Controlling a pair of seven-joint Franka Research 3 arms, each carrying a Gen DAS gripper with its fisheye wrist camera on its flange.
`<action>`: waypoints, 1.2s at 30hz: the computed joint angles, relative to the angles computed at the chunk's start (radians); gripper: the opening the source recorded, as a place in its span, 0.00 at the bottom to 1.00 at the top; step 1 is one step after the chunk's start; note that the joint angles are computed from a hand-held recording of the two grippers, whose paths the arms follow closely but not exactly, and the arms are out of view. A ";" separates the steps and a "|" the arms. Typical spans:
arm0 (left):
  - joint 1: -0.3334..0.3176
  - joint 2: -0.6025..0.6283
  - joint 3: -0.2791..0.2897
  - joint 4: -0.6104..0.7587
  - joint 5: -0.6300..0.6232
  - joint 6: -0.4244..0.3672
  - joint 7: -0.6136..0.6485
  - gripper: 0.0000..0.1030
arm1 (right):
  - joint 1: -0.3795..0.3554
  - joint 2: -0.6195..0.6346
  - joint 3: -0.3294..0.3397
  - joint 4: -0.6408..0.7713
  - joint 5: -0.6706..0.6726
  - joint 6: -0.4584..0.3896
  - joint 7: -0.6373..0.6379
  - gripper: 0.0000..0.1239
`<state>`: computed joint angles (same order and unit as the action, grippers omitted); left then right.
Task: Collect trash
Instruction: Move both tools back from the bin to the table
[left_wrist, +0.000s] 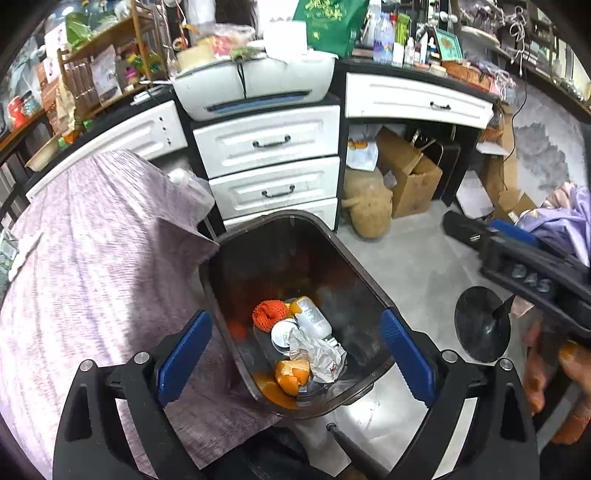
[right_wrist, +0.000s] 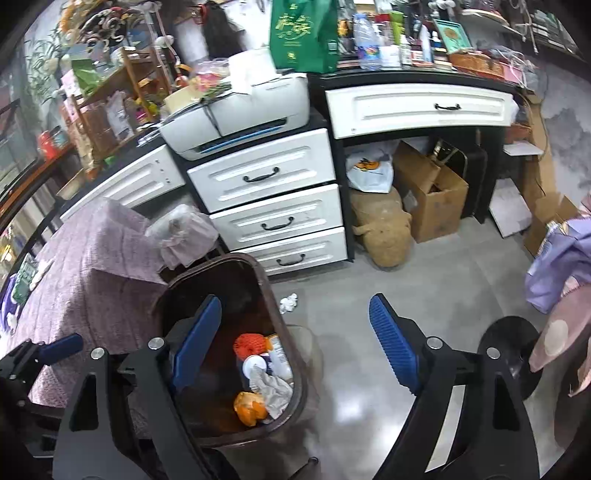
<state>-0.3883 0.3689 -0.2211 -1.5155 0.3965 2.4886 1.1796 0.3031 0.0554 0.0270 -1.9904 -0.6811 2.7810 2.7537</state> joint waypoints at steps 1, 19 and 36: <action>0.000 -0.018 0.004 -0.016 0.008 0.005 -0.006 0.90 | 0.002 0.004 0.003 0.007 0.007 0.001 -0.012 0.67; 0.108 -0.302 0.033 -0.296 0.188 0.089 -0.184 0.94 | 0.105 0.128 0.028 0.198 0.281 0.045 -0.408 0.71; 0.320 -0.468 0.070 -0.431 0.316 -0.016 -0.361 0.94 | 0.256 0.325 0.036 0.525 0.542 -0.041 -0.820 0.71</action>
